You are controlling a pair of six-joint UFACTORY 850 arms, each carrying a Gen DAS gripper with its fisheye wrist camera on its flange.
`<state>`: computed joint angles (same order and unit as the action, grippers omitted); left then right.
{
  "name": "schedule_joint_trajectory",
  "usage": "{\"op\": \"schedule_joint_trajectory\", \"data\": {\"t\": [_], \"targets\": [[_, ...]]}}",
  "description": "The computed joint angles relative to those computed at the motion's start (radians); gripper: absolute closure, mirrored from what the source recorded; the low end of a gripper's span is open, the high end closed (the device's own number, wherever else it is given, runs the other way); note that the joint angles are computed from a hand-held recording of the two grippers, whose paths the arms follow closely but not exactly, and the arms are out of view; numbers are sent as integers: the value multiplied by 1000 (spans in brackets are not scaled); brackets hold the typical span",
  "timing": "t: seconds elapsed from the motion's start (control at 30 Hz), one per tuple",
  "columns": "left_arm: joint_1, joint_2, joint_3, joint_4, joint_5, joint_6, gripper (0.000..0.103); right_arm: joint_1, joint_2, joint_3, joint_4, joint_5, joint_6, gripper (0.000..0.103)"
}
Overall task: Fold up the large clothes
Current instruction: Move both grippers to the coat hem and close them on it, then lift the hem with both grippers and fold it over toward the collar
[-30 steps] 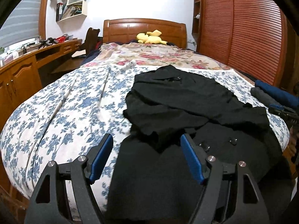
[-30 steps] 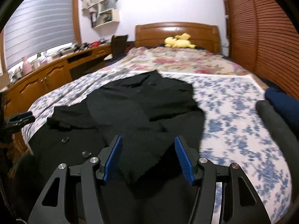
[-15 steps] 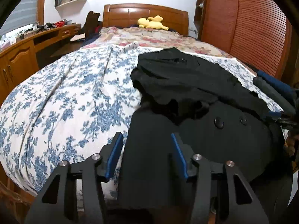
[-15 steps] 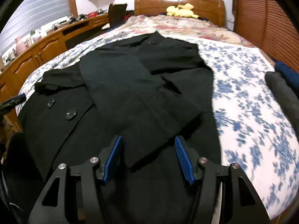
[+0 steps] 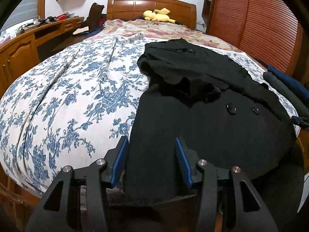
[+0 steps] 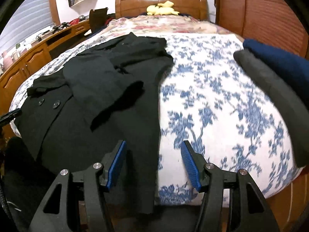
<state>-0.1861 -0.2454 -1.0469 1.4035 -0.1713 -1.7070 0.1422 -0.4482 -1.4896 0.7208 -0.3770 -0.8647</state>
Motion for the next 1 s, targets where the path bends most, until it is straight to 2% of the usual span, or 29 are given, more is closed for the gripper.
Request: {"op": "schedule_joint_trajectory", "data": {"t": [0.07,0.17,0.23,0.33,0.4,0.47,0.63,0.77,0.9,1.0], "targets": [[-3,-2,0,-15,-7,19,52,-3,-14,-12,30,-35,-27,43],[-6,-5,-4,-51,-16,59,52,7,-23,-20,23,-44,-32,43],[-7,-4,-4,-64,-15,71,52,4,-29,-28,119,-92,-133,52],[-7,0,-2,-89,-7,104,53,15,-25,-21,166,-95,-212,52],[-5,10,10,-82,3,97,63,17,-27,-21,179,-98,-233,52],[-5,13,15,-97,1,113,66,20,-34,-25,158,-86,-220,53],[-1,21,33,-163,18,168,66,15,-45,-32,121,-92,-172,52],[1,21,37,-273,22,275,65,21,-47,-36,92,-87,-141,53],[11,25,48,-365,44,347,57,23,-46,-33,87,-81,-141,53],[19,28,56,-379,67,348,57,25,-35,-20,91,-77,-144,53]]}}
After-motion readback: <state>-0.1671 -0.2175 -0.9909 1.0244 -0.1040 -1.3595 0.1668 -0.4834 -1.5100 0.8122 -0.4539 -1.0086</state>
